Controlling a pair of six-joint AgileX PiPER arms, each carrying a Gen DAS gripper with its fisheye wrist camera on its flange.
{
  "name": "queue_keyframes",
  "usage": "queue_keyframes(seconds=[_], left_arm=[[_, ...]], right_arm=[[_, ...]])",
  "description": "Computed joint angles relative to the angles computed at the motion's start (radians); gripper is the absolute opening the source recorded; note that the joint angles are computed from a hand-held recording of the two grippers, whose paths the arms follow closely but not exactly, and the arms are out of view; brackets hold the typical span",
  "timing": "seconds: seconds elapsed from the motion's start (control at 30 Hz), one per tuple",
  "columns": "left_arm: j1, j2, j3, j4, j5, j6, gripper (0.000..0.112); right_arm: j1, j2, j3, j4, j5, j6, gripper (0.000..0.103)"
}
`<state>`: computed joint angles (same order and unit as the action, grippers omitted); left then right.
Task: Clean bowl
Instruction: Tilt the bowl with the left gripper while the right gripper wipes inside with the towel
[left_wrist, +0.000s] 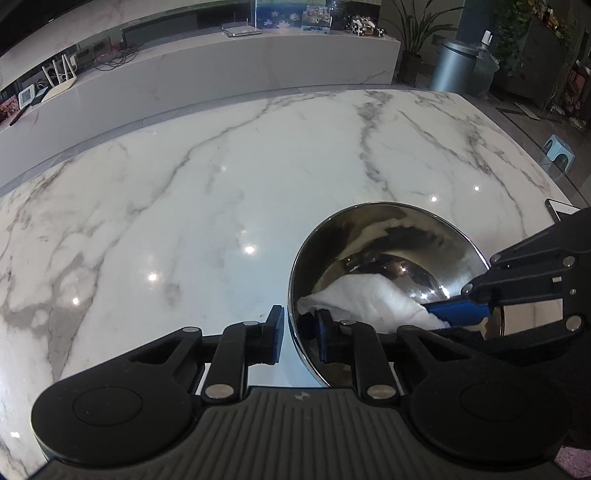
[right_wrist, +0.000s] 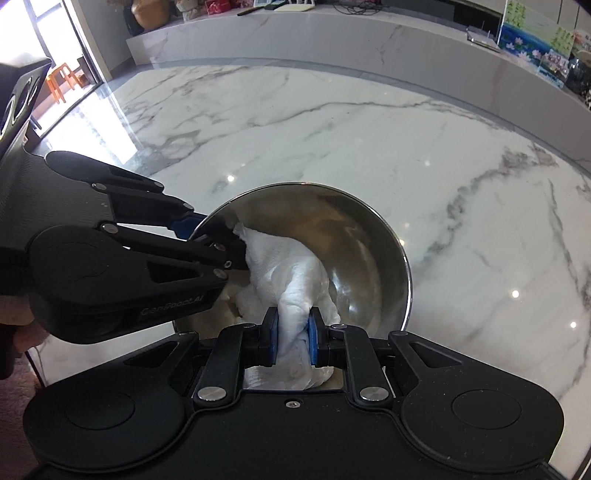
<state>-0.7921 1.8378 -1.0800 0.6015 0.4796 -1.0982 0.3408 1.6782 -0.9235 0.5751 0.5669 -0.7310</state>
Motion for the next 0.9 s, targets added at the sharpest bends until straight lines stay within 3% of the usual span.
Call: queue_keyframes(seconds=[0.1,0.3,0.37,0.57,0.7,0.83,0.9], left_arm=[[0.007,-0.002,-0.007,-0.023,0.009,-0.007,0.016],[0.048,-0.044,0.021,-0.160,-0.009,-0.001,0.029],[0.073,-0.056,0.038,-0.242,-0.019,0.014,0.043],[0.126,-0.082,0.108,-0.488,-0.083,0.132,0.046],[0.116,-0.085,0.112,-0.489,-0.082,0.131,0.044],[0.111,-0.086,0.110,-0.502,-0.112,0.169,0.020],[0.103,-0.082,0.096,-0.457,-0.103,0.144,0.017]], right_arm=[[0.005,-0.004,0.004,-0.005,-0.005,0.008,0.014],[0.011,-0.012,0.010,-0.017,-0.010,0.018,0.014],[0.011,-0.015,0.016,-0.016,-0.015,0.014,0.014],[0.009,-0.013,0.019,-0.010,-0.025,-0.002,0.014],[0.011,-0.014,0.021,-0.009,-0.032,-0.005,0.014],[0.010,-0.018,0.027,-0.004,-0.036,-0.010,0.014],[0.004,-0.022,0.025,-0.004,-0.030,-0.014,0.014]])
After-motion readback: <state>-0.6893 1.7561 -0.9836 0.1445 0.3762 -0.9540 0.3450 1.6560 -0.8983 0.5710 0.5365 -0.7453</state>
